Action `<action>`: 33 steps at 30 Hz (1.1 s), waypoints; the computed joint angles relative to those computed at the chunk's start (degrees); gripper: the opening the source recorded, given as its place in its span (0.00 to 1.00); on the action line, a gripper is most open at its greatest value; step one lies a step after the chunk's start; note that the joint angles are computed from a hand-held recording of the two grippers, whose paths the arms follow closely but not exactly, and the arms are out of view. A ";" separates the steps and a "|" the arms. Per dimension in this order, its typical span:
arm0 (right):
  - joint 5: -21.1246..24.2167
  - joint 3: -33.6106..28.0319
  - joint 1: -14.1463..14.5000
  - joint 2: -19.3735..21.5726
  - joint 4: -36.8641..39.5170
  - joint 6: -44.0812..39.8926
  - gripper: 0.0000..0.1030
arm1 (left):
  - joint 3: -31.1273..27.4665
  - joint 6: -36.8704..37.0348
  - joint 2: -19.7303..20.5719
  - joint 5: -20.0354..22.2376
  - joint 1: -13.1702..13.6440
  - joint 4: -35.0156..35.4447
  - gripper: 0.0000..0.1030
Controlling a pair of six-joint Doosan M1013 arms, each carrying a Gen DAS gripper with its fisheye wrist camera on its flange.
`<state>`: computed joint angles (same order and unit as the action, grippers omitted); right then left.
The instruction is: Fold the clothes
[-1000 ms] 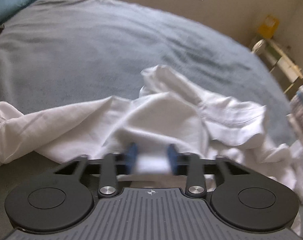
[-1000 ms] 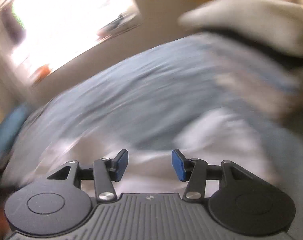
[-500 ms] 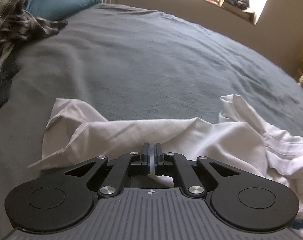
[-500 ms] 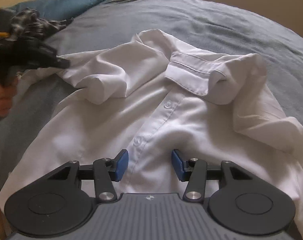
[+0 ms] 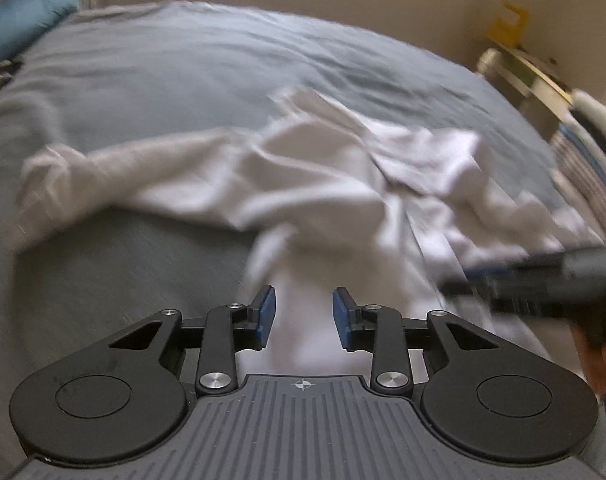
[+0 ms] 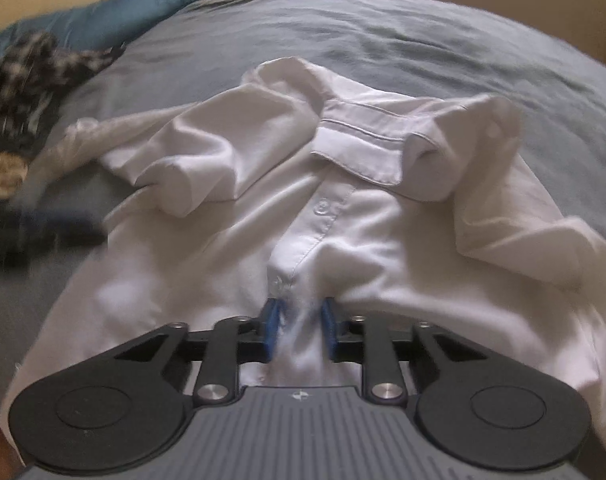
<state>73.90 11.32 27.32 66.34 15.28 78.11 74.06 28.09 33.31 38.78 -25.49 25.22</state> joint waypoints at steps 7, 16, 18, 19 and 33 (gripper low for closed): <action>-2.99 4.05 -1.56 -2.30 4.09 6.82 0.03 | -1.80 7.71 2.11 3.80 -1.53 -3.26 0.30; -12.16 13.80 -3.31 -7.82 0.23 12.23 0.01 | -1.94 7.93 2.32 4.37 -1.49 -2.72 0.31; -13.97 14.75 -3.64 -8.49 -3.47 13.10 0.01 | -1.93 7.82 2.34 4.37 -1.48 -2.71 0.31; -14.62 14.76 -3.96 -8.63 -5.78 14.25 0.01 | -1.86 7.80 2.29 4.22 -1.41 -2.96 0.31; -14.31 15.22 -8.46 -8.29 -35.05 36.96 0.01 | -1.59 9.11 2.18 3.63 -0.88 -5.31 0.31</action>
<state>59.60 26.54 18.86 58.05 -19.77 115.07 72.46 37.20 35.49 42.40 -26.37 19.91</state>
